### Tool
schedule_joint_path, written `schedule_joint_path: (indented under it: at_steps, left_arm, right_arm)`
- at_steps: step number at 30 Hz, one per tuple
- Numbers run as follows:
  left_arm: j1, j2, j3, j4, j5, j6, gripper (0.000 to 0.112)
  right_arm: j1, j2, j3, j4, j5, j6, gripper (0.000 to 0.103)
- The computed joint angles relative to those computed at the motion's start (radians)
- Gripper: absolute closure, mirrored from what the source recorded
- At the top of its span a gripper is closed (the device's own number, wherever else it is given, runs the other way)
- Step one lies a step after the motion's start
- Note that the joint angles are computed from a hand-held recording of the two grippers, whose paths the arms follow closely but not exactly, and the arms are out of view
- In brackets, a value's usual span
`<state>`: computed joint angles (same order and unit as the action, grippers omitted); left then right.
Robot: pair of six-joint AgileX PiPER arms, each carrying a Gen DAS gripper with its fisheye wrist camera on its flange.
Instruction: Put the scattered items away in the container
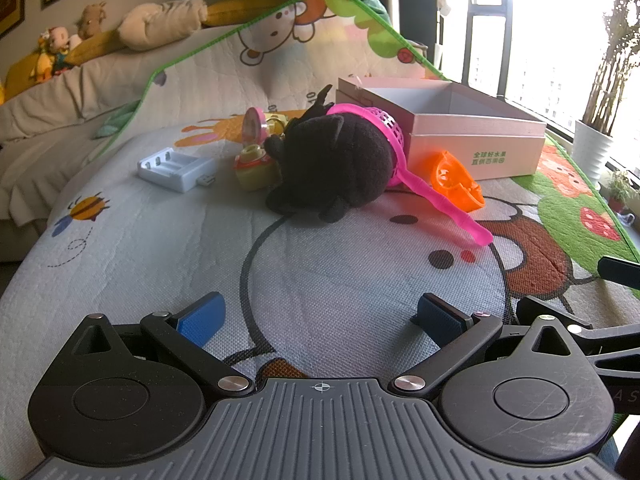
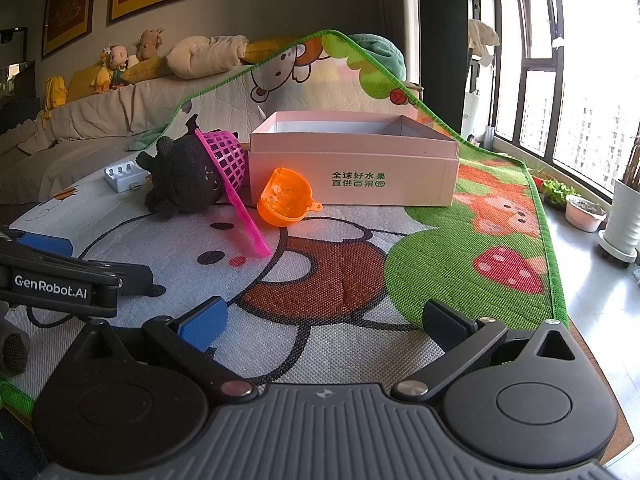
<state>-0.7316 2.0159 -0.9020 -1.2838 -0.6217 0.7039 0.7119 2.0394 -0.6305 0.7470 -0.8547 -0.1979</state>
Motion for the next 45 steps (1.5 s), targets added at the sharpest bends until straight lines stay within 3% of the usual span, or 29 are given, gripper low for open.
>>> schedule_joint_path:
  at_steps: [10,17,20,23,25,29,31,33,36,39,40,42,45]
  left_arm:
    - [-0.005,0.003,0.006,0.001,-0.015,0.001,0.009]
    - [-0.022,0.003,-0.007,-0.046,-0.032,0.063,0.009]
    - [0.010,-0.018,0.004,-0.020,0.027,0.043,0.009]
    - [0.053,-0.038,-0.023,-0.039,0.112,0.130,0.009]
    - [0.097,-0.049,-0.050,0.017,0.185,0.114,0.009]
    - [0.130,-0.017,-0.167,0.047,0.209,0.153,0.009]
    - [0.133,0.018,-0.236,0.071,0.205,0.186,0.009]
    - [0.127,0.073,-0.322,-0.007,0.170,0.334,0.009]
    - [0.123,0.147,-0.417,-0.133,0.073,0.535,0.009]
    - [0.173,0.129,-0.375,-0.076,0.095,0.507,0.009]
    - [0.190,0.111,-0.342,-0.043,0.096,0.480,0.009]
    - [0.211,0.085,-0.280,0.011,0.063,0.444,0.009]
    - [0.241,0.052,-0.209,0.060,0.002,0.421,0.009]
  right_arm:
    - [-0.016,-0.025,-0.006,0.003,0.054,-0.030,0.000]
    - [-0.109,-0.099,-0.070,-0.020,0.309,-0.150,0.000]
    - [-0.133,-0.114,-0.080,-0.045,0.366,-0.176,0.000]
    - [-0.169,-0.133,-0.086,-0.113,0.433,-0.149,0.000]
    - [-0.157,-0.126,-0.066,-0.133,0.391,-0.119,0.000]
    - [-0.135,-0.114,-0.036,-0.146,0.316,-0.082,0.000]
    - [-0.137,-0.122,-0.050,-0.116,0.345,-0.121,0.000]
    - [-0.161,-0.145,-0.070,-0.152,0.414,-0.130,0.000]
    - [-0.153,-0.169,-0.058,-0.177,0.348,-0.132,0.000]
    - [-0.137,-0.173,-0.069,-0.145,0.267,-0.205,0.001]
    - [-0.139,-0.169,-0.085,-0.140,0.262,-0.219,0.008]
    - [-0.166,-0.159,-0.138,-0.167,0.319,-0.213,0.021]
    - [-0.200,-0.113,-0.232,-0.211,0.401,-0.182,0.024]
